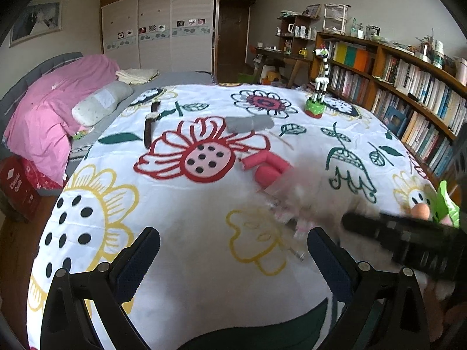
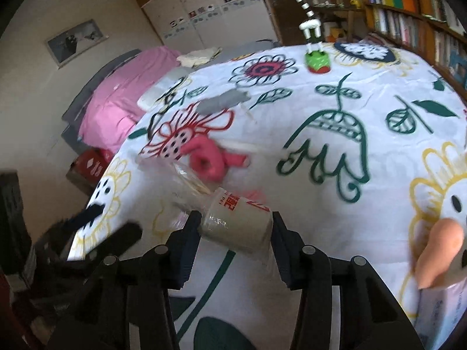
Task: Organize soft objects
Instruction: 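Lift the tape roll with the right gripper while the left gripper grasps the clear swab bag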
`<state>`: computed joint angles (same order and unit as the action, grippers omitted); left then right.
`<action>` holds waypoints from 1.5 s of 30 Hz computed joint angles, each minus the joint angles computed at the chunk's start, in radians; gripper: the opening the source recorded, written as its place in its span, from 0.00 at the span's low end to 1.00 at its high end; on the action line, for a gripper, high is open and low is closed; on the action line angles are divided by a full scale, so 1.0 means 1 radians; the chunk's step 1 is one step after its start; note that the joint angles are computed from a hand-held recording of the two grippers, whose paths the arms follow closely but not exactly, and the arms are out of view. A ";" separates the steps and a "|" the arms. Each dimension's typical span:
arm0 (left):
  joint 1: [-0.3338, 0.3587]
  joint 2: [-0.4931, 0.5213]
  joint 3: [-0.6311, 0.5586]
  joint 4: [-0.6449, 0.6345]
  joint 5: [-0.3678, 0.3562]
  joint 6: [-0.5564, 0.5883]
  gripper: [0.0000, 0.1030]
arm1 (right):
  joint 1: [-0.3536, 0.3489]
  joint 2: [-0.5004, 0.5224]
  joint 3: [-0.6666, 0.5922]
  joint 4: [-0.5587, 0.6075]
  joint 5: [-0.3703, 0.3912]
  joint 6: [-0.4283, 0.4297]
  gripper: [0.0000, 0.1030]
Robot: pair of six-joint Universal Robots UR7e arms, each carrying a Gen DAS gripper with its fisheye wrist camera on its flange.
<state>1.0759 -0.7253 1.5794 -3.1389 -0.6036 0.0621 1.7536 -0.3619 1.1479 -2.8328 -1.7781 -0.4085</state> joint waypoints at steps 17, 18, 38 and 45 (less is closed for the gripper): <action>-0.017 0.018 -0.035 0.046 -0.002 0.005 1.00 | -0.012 -0.124 0.262 -0.244 -0.027 -0.122 0.46; -0.017 0.018 -0.036 0.051 -0.009 0.001 1.00 | -0.014 -0.136 0.282 -0.267 -0.027 -0.124 0.46; 0.027 0.075 -0.151 0.210 -0.180 -0.144 0.24 | -0.055 -0.241 0.458 -0.513 -0.015 -0.136 0.46; 0.002 0.055 -0.115 0.132 -0.185 -0.091 0.12 | -0.068 -0.269 0.491 -0.575 -0.006 -0.117 0.46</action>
<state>1.0776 -0.6708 1.4649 -3.0066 -0.7889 -0.0293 1.6859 -0.6310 1.6393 -3.4077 -1.7843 -0.5251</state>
